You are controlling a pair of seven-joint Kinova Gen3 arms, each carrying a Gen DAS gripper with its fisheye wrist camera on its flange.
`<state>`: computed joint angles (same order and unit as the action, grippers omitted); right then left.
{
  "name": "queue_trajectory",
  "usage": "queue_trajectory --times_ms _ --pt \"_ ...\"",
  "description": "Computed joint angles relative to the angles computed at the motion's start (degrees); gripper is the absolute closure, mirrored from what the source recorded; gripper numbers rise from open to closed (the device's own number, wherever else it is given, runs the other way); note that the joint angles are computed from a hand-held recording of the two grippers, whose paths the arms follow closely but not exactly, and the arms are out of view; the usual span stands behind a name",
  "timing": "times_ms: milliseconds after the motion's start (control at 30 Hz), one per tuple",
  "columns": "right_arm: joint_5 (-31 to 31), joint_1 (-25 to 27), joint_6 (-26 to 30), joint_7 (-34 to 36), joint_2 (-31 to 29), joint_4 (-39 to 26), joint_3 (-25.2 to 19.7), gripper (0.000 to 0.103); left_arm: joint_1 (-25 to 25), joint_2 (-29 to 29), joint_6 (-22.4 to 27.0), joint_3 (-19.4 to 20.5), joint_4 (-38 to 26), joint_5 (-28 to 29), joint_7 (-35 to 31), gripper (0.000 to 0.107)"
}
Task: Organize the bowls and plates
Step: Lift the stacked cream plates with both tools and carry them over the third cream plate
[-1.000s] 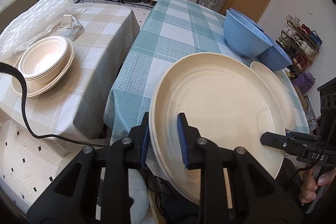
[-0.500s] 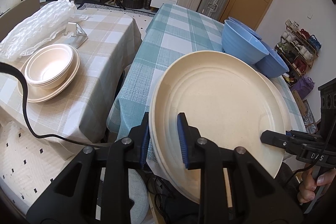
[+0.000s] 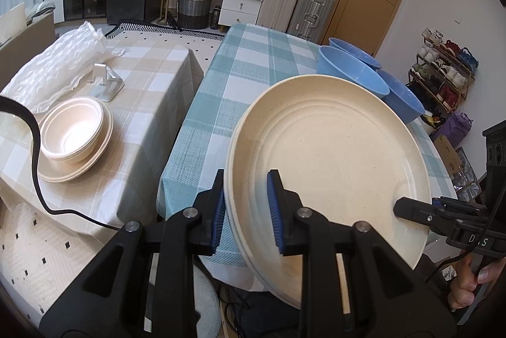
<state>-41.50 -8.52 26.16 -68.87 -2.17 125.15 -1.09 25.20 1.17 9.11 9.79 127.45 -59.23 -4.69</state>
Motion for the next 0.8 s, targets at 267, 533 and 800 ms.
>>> queue_trajectory --times_ms 267,533,800 --pt "-0.4 1.4 1.1 1.3 -3.8 1.9 3.1 0.075 3.2 1.5 4.5 1.4 -5.3 6.7 -6.6 0.086" --pt "-1.5 3.0 3.4 4.2 -7.0 3.6 8.3 0.075 10.3 5.3 10.2 -0.4 -12.4 7.3 -7.6 0.086" --pt "-2.6 5.7 5.9 7.6 -8.5 4.3 12.4 0.075 14.7 9.6 13.4 -1.6 -18.9 12.4 -13.4 0.086"
